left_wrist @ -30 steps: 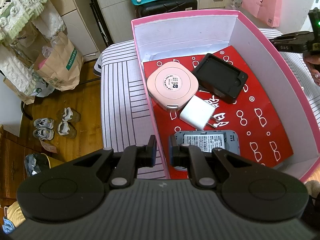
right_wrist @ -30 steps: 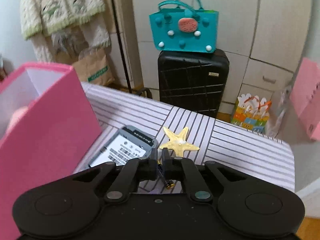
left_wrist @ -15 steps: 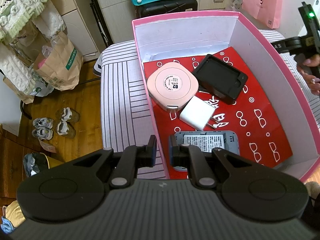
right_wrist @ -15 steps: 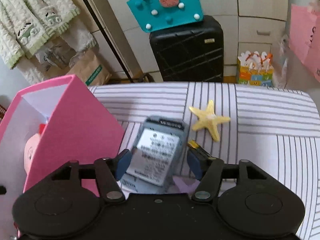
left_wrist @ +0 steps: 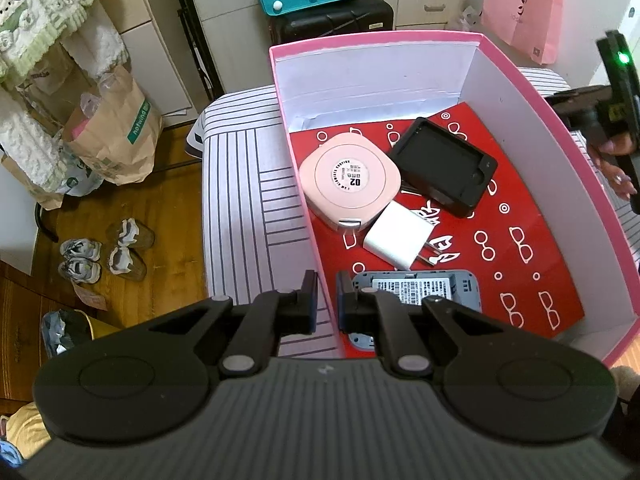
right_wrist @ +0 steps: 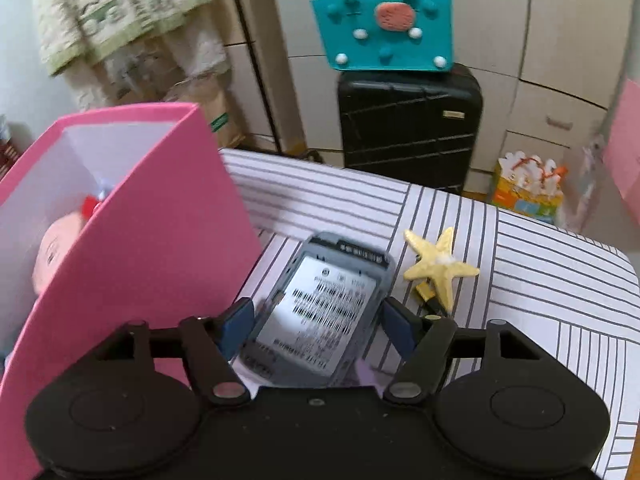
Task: Organize rigid objects
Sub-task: 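Grasp the grey labelled device with the right gripper, then carry the grey device with the right gripper into the pink box and release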
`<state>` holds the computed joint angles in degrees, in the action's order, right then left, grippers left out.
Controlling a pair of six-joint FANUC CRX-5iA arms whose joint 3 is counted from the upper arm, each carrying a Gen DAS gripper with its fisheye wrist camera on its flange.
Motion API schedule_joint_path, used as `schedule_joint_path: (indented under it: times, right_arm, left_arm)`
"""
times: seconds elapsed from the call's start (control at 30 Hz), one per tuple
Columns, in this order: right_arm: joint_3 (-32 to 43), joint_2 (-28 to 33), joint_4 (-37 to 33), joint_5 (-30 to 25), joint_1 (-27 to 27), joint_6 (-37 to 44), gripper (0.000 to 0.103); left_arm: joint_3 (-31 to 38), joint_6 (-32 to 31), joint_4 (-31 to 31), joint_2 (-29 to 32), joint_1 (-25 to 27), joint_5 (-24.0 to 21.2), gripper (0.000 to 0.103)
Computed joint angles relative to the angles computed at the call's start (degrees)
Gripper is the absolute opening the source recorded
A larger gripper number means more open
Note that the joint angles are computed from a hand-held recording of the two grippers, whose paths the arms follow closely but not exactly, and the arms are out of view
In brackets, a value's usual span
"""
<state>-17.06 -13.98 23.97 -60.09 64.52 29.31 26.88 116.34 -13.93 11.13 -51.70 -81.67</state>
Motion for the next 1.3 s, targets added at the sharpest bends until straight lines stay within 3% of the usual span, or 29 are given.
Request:
schedule_joint_path:
  times: [0.2, 0.4, 0.5, 0.57, 0.9, 1.17, 1.3]
  right_arm:
    - [0.61, -1.47, -1.26, -2.51, 1.28, 5.21, 0.063]
    - [1.4, 0.39, -1.04, -2.65, 1.1, 6.07, 0.072]
    - [-0.98, 1.03, 4.08, -0.61, 1.87, 4.92, 0.07]
    - [-0.5, 1.06, 3.42, -0.49, 1.52, 4.85, 0.067]
    - [-3.85, -4.87, 7.56, 0.7, 3.15, -7.3, 0.065]
    - [-4.11, -7.73, 13.84, -1.53, 8.6, -14.32, 0.065]
    - [-1.33, -7.72, 15.26, -2.84, 11.81, -13.67, 0.065]
  left_arm:
    - [-0.64, -0.48, 0.24, -0.67, 0.58, 0.08, 0.009]
    - [0.16, 0.11, -1.62, -0.29, -0.42, -0.61, 0.008]
    - [0.54, 0.59, -1.75, -0.05, -0.56, -0.87, 0.008]
    - [0.5, 1.07, -1.73, -0.09, -0.6, -0.88, 0.008]
    - [0.87, 0.08, -1.02, 0.09, -0.2, -1.56, 0.008]
    - [0.45, 0.68, -1.36, -0.2, -0.48, -1.07, 0.008]
    - [0.36, 0.3, -1.58, -0.39, -0.64, -0.9, 0.008]
